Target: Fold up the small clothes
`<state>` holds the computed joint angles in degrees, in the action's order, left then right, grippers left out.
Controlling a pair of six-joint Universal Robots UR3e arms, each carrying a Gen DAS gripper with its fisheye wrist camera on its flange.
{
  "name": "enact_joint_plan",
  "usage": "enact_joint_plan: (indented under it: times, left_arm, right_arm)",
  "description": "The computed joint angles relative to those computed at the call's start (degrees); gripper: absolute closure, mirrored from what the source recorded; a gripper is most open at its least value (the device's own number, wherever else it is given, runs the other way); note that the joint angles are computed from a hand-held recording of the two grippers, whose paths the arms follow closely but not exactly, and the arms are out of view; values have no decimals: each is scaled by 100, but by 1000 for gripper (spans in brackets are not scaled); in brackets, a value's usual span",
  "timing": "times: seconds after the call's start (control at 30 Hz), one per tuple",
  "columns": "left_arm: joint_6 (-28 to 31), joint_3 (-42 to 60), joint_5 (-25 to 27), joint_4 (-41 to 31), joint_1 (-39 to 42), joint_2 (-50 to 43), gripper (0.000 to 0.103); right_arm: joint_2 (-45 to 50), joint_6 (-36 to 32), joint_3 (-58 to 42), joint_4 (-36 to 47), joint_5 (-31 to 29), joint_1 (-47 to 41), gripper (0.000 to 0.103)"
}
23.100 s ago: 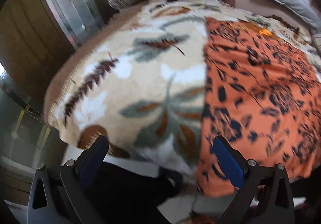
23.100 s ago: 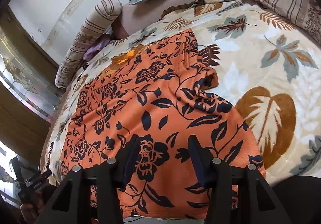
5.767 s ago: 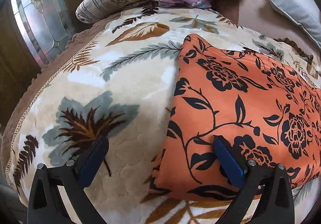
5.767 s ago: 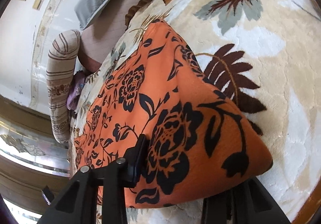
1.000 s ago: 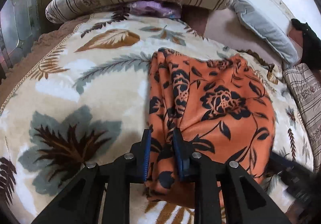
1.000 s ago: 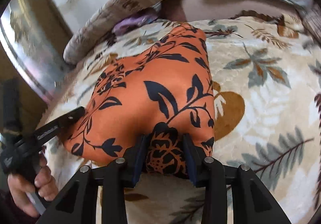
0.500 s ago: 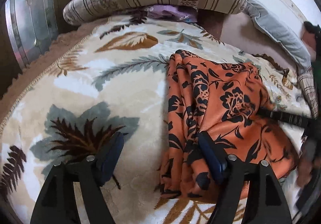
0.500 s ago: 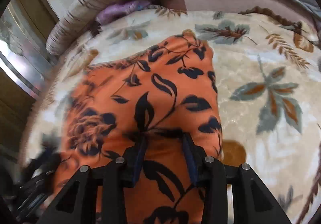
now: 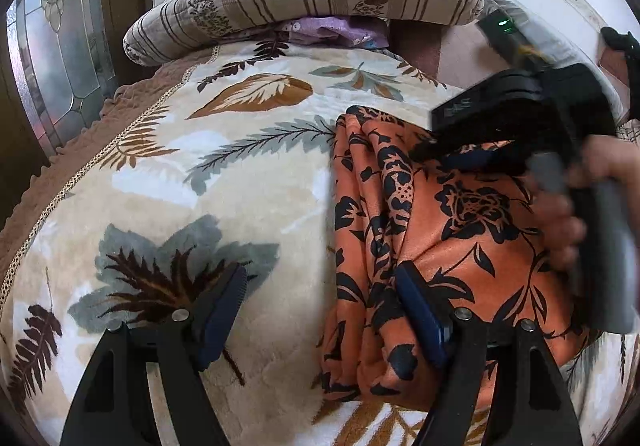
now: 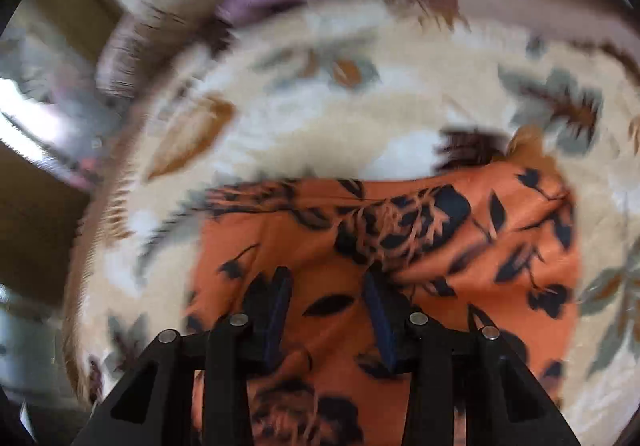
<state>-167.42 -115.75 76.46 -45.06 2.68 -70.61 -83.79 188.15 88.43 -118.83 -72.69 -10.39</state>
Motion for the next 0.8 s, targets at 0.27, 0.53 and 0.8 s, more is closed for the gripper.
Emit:
enact_joint_plan:
  times: [0.27, 0.53, 0.8]
  left_arm:
    - [-59, 7, 83, 81, -70, -59, 25]
    - [-135, -24, 178, 145, -139, -58, 25]
    - [412, 316, -1343, -1002, 1010, 227, 25]
  right_arm:
    - [-1132, -68, 918, -159, 1060, -889, 61]
    - [-3699, -1396, 1864, 1612, 1829, -2532, 61]
    - [-4585, -2959, 2501, 3482, 2591, -3816, 49]
